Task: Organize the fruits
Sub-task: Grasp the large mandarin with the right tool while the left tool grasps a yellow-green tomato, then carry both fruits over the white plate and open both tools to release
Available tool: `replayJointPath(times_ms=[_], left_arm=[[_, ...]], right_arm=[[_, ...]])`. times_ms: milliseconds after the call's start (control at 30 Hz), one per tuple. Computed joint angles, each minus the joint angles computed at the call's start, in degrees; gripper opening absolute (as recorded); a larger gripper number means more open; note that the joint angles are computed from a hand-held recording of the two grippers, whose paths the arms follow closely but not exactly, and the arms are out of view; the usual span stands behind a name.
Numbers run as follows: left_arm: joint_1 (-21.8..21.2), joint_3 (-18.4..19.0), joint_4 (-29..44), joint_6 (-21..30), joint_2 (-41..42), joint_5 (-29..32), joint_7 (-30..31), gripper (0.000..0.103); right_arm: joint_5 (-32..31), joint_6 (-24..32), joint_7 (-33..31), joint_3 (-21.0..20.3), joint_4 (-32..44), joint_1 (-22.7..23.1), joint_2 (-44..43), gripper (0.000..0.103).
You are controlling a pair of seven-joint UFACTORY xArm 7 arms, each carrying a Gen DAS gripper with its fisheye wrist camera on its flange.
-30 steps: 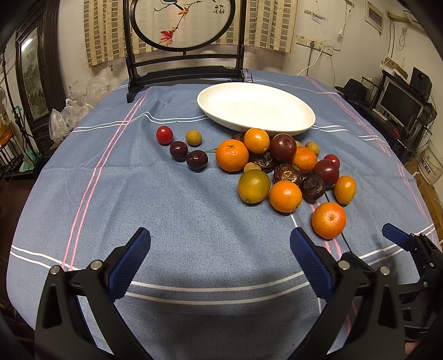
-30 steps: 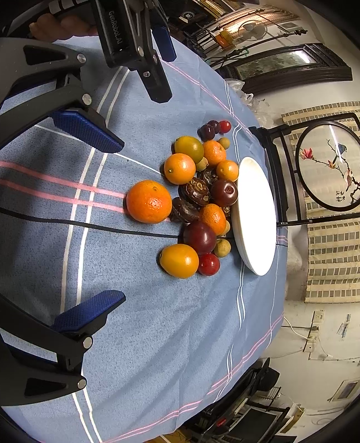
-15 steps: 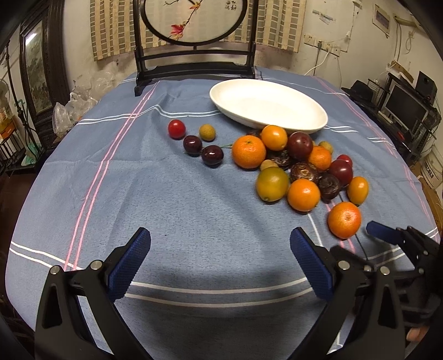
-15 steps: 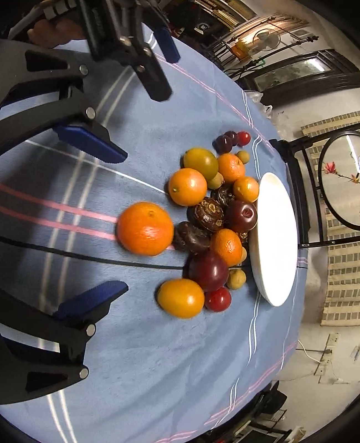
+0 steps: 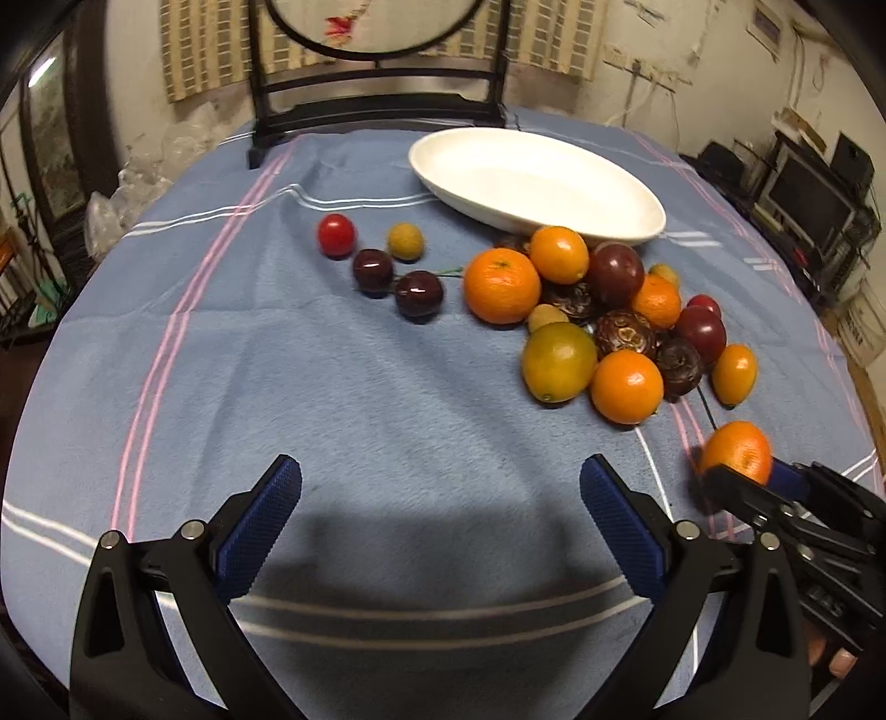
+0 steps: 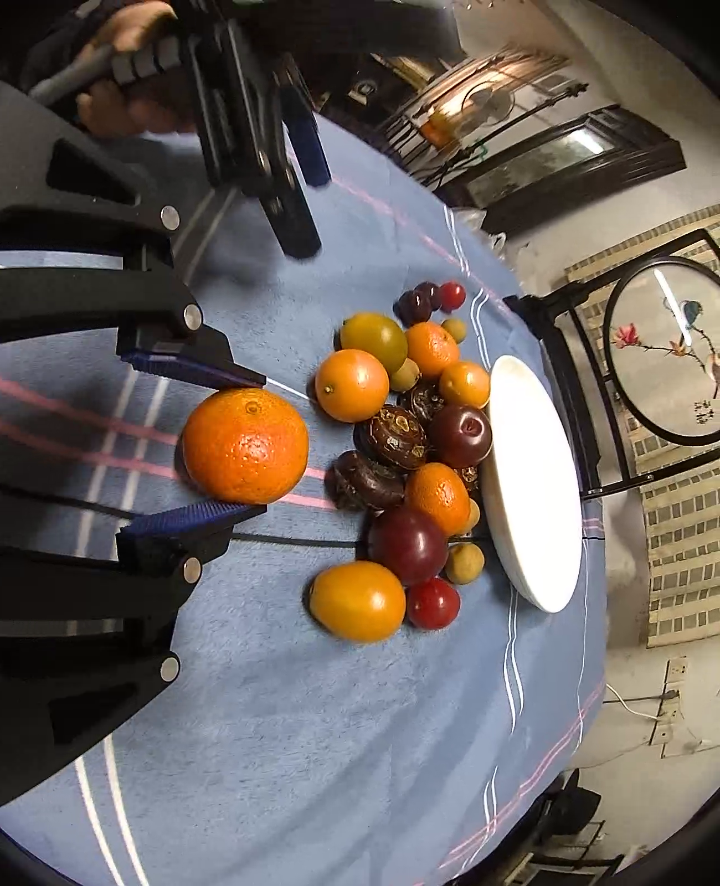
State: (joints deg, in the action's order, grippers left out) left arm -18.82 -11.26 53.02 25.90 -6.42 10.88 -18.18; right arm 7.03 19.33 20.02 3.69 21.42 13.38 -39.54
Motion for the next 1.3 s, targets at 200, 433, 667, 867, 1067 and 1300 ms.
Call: replayJointPath(times_ms=[200,433,667,867,1067,1300], left_arm=[[-1.26,-0.44,4.54,0.96,5.03,1.96,1.36,0.081],[-3.24,0.26,9.83,3.52,10.29,1.42,4.04,0.074],[-4.57,0.41,15.23,4.68,14.61,-2.12,10.04,0.052],[-4.28,0.4,13.04,2.23,12.9,-5.63,14.21,0.035],[-3.16,0.08,10.09,0.03,6.31,-15.54,22.78,0.035],[-4.01,0.6,28.26,6.04,15.73,-13.13,20.59,0.035]], right_arm=[[2.05,-0.63,-3.42,-3.24,-1.43,2.34,-2.23,0.039],[4.6,-1.36,-7.84,-6.01,-1.51,4.17,-2.66,0.039],[6.82,-1.54,-10.61,-6.99,-1.14,4.6,-1.63,0.04],[7.55,-0.72,-11.35,-6.38,-1.05,3.81,-2.12,0.039],[6.81,-0.16,-14.61,-7.81,3.31,2.78,-1.89,0.039],[8.15,-2.84,-22.29,-11.18,20.19,3.69,13.28,0.04]])
